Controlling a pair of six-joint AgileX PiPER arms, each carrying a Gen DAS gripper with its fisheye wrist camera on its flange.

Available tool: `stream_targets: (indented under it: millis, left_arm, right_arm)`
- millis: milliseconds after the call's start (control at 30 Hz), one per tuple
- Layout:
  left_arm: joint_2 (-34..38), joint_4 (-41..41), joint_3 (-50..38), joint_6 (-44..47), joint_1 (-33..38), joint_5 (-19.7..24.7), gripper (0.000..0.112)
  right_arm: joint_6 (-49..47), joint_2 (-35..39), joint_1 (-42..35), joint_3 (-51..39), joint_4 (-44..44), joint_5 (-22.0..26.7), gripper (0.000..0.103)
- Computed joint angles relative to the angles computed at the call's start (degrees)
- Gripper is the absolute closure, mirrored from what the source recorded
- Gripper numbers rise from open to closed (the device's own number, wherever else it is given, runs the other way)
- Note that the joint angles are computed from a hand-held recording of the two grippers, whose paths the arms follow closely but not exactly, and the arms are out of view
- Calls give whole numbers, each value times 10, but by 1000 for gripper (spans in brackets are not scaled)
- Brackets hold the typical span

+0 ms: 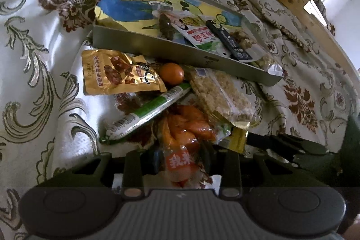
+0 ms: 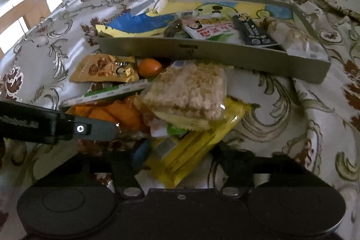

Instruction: Organize snacks

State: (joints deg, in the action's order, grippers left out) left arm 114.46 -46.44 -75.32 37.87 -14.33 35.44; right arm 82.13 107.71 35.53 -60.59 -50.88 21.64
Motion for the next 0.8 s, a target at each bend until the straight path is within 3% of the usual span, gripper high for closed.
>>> stream_targets:
  millis: [67,333,400,667,800]
  left_arm:
    - [-16,13,17,-4,-8,-15,73]
    - [-60,26,73,5,-21,-51,74]
    - [-65,26,78,-2,-21,-53,74]
    - [-80,17,96,6,-21,-63,74]
    - [-79,-1,101,20,-20,-69,74]
  right_arm:
    - [-14,-8,8,2,24,13,50]
    - [-35,-47,-7,36,102,-15,60]
    - [-37,-55,-7,42,106,-21,67]
    - [19,-94,-35,87,98,-92,75]
    - [-24,-86,-51,88,161,-115,78]
